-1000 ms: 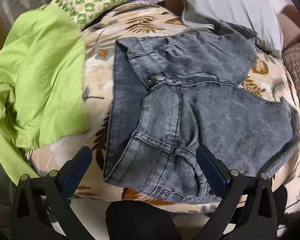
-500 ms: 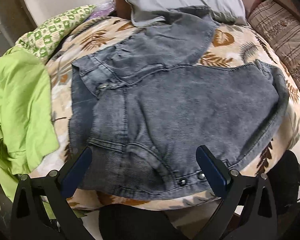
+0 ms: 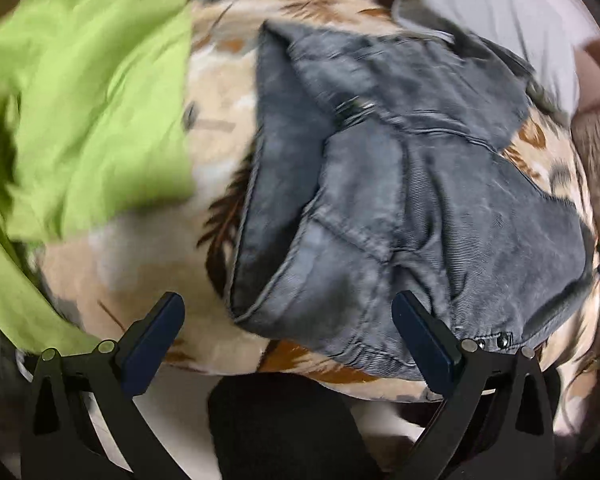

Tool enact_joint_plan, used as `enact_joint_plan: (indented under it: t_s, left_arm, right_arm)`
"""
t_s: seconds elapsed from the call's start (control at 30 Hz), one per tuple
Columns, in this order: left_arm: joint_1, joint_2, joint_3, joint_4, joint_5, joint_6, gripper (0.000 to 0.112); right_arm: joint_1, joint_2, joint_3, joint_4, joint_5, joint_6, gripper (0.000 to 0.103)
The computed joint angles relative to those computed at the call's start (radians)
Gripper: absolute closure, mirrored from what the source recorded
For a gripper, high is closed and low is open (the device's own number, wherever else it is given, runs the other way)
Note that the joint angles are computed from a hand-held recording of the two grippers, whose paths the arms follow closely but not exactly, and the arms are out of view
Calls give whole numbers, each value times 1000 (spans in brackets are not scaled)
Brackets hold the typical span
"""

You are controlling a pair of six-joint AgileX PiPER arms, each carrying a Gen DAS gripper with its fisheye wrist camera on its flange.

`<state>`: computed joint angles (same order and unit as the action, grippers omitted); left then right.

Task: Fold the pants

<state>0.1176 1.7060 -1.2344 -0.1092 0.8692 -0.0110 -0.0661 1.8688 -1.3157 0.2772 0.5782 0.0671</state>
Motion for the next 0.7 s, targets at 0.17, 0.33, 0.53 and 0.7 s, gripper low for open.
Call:
enact_joint_plan:
  t_s: [0.17, 0.33, 0.53, 0.7]
  left_arm:
    - [74, 99, 2, -285, 11, 172, 9]
    - [71, 73, 38, -453, -50, 223, 29]
    - [-31, 21, -10, -273, -31, 108, 77]
    - [-70, 58, -11, -108, -44, 13, 77]
  right_arm:
    - [-40, 124, -90, 187, 32, -116, 1]
    - [-65, 90, -34, 417, 23, -352, 81]
    - [-95, -140, 139, 436, -48, -405, 84]
    - [-154, -266, 308, 374, -60, -396, 84]
